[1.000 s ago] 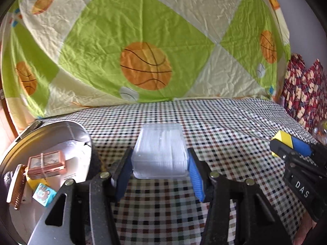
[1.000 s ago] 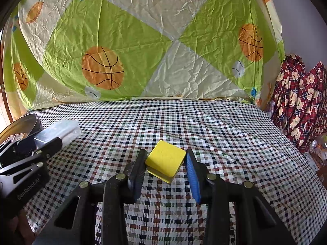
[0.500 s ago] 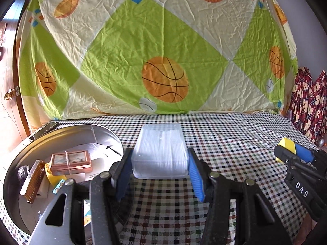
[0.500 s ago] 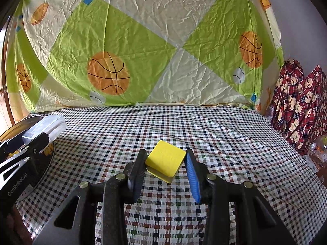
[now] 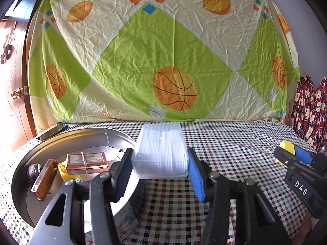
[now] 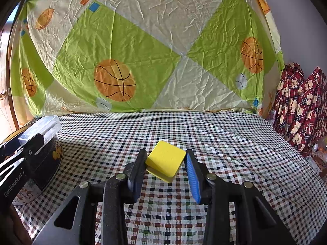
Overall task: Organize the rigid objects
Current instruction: 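Carry the white box over the tin with the left tool while the right tool carries the yellow block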
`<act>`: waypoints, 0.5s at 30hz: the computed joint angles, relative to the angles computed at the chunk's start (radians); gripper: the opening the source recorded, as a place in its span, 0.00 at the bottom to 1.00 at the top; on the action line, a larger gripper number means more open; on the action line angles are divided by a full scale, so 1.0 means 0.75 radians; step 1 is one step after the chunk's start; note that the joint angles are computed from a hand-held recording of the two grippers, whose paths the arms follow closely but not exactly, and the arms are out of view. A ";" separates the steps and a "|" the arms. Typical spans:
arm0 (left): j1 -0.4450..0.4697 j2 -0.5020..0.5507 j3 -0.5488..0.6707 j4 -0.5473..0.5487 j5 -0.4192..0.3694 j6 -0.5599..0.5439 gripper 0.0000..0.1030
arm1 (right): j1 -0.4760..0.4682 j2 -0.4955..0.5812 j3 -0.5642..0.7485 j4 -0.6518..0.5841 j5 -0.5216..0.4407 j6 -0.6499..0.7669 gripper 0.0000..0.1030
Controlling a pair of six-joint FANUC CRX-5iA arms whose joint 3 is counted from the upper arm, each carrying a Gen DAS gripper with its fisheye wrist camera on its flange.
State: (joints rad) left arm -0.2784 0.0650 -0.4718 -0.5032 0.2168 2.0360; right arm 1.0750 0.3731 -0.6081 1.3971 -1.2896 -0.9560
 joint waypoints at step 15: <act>0.059 -0.046 -0.087 0.063 0.101 -0.059 0.50 | 0.020 0.015 -0.002 0.086 -0.026 -0.048 0.39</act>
State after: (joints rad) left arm -0.2343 0.0301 -0.5368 -0.4559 0.2924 1.9916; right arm 1.0904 0.3847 -0.6097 1.4613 -1.3090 -0.9921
